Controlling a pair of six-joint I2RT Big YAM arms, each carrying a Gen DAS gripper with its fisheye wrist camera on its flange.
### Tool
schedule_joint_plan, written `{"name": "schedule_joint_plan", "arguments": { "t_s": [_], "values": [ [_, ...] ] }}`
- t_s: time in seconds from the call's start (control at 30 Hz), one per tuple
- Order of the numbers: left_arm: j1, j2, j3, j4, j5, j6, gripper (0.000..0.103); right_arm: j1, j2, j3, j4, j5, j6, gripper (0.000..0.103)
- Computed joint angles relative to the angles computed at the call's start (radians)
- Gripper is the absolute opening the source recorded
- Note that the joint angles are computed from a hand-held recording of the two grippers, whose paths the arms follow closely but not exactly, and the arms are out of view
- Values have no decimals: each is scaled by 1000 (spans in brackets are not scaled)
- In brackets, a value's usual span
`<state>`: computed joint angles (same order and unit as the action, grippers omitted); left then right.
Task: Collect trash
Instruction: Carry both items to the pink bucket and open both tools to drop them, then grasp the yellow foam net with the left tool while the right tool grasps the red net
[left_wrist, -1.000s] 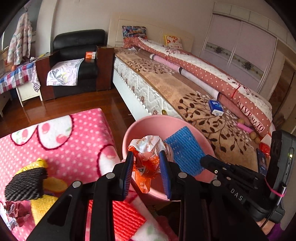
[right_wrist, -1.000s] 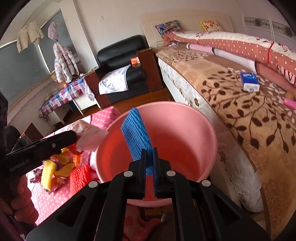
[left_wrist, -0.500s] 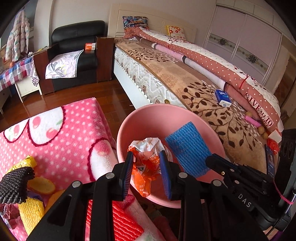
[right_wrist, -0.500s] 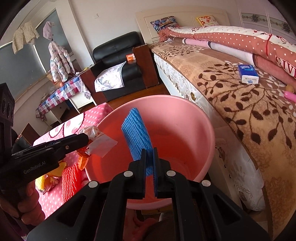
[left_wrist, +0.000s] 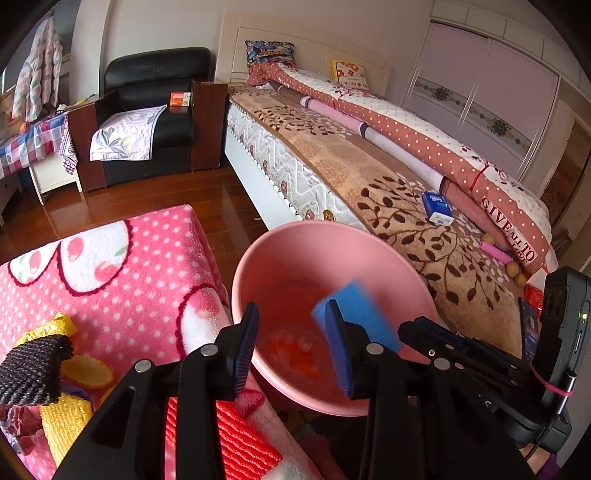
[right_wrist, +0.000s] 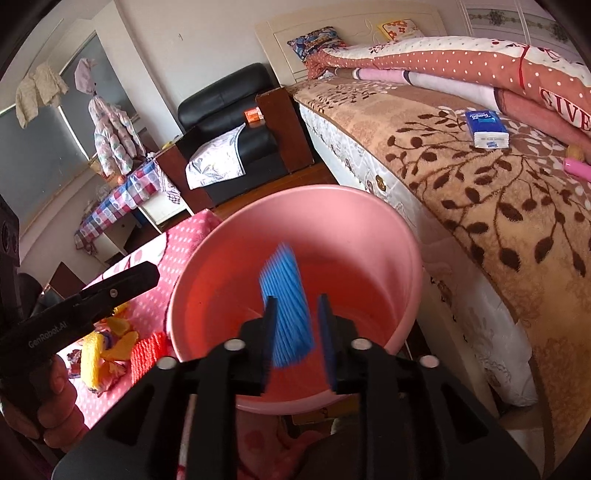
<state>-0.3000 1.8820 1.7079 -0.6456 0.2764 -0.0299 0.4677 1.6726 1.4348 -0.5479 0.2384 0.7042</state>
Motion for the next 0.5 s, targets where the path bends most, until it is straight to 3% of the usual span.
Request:
{"name": "schedule_joint_plan", "arguments": {
  "t_s": [0.3, 0.5],
  "values": [
    [23, -56, -48, 23, 4, -21, 39, 26, -28, -11, 25, 38, -14, 30],
    [51, -106, -96, 38, -1, -23, 40, 48, -38, -15, 57, 47, -69, 30]
  ]
}}
